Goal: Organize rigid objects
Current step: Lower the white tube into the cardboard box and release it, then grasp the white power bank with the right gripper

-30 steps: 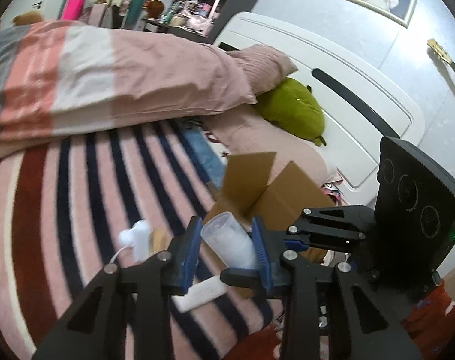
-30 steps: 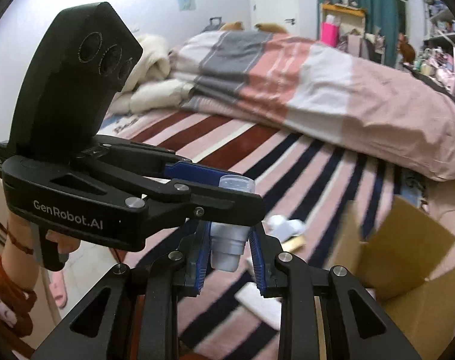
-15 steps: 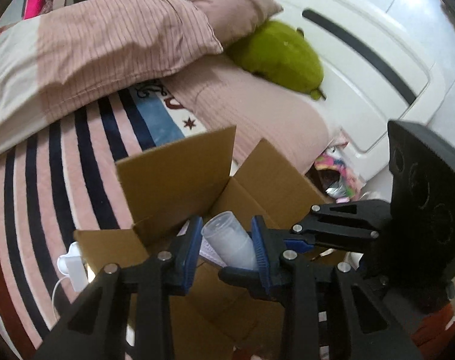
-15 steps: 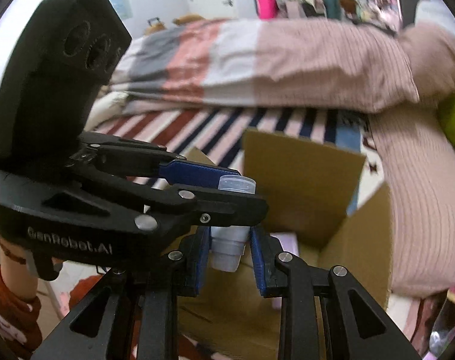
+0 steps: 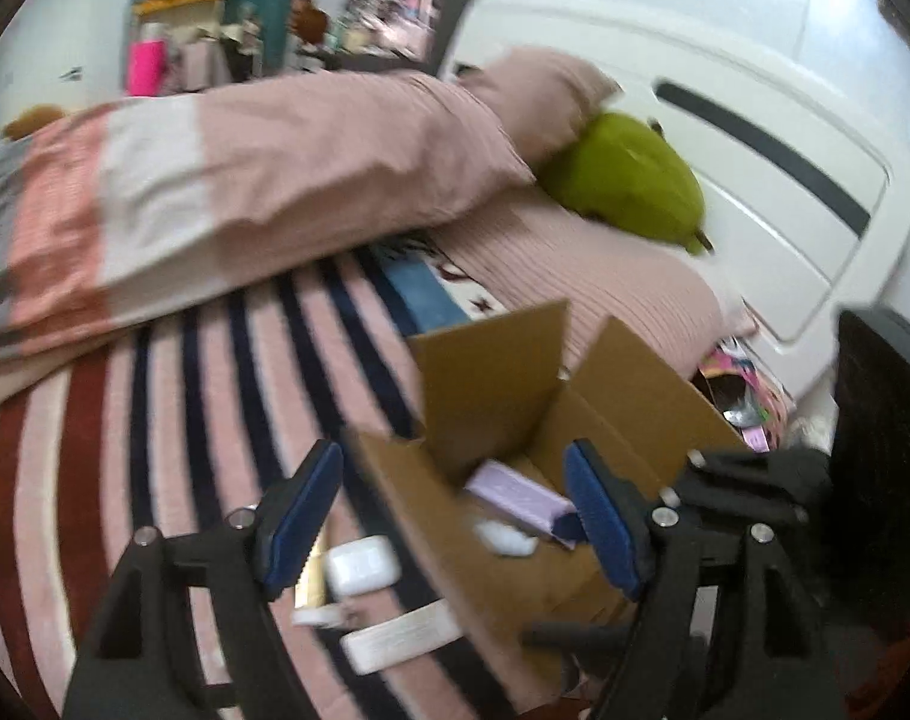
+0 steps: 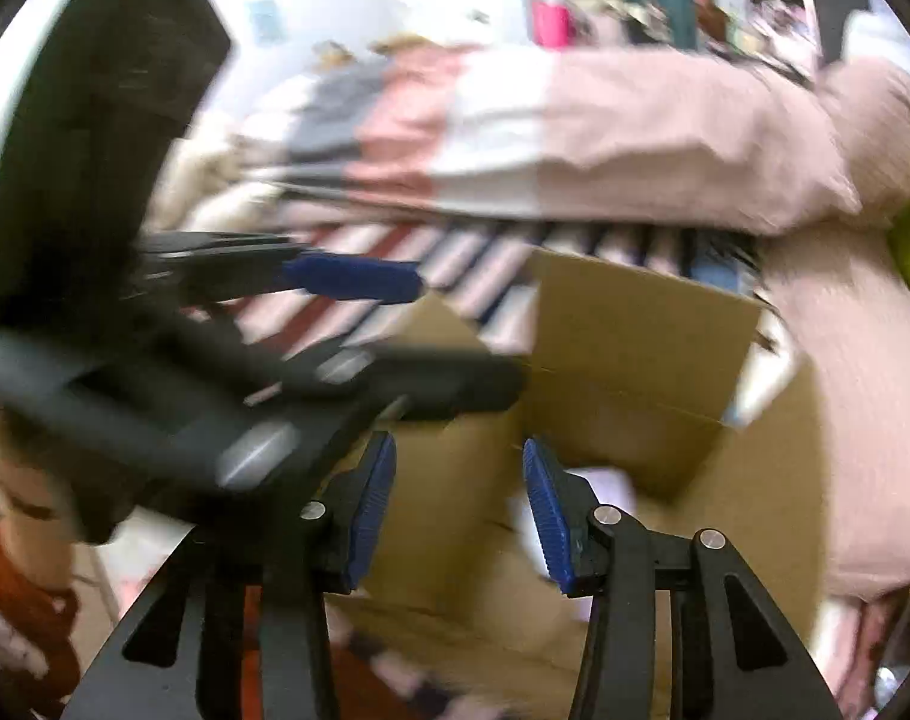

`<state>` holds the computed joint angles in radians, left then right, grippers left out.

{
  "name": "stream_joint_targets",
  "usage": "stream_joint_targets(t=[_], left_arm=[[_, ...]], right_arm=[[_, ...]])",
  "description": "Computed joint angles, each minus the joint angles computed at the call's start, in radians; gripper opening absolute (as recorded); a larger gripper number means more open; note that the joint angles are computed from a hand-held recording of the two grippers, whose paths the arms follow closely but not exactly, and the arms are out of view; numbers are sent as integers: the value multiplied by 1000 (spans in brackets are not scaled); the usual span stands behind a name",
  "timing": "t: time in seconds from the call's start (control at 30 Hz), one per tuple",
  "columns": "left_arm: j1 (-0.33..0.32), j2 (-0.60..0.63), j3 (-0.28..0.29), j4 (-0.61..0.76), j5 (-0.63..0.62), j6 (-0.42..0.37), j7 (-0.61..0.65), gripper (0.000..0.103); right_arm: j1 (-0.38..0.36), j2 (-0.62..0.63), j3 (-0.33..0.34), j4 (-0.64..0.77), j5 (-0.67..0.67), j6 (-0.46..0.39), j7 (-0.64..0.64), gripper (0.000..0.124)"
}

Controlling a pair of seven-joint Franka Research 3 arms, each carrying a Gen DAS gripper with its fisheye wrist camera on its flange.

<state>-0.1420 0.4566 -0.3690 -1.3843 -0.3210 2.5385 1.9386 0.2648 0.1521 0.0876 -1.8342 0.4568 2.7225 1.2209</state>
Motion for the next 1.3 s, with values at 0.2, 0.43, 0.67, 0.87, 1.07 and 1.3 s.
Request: stream_joint_targets(t=[0.2,0.43,0.67,0.87,1.07,1.3], left_arm=[[87,-148,38,-246,-42,137,40,75],[172,-231,57,-453,-182,245,175,74],[234,-229,42,-541,-387,259,404,74],[231,-214,49,-552,-453,245,500,74],[230,-214,46,-556,-509,242,573,74],[214,-222,69,-555,-501,242,549,74]], right_arm=[[56,15,57,35,39,12,-132,40],[139,144,61,191,-71,-130,-133,40],[243,339,-56,401,-426,-361,100,40],[279,456,-124,528,-629,-484,220,41],[257,548,-122,669,-658,-618,249,60],[236,551,-72,678,-574,-543,244,33]])
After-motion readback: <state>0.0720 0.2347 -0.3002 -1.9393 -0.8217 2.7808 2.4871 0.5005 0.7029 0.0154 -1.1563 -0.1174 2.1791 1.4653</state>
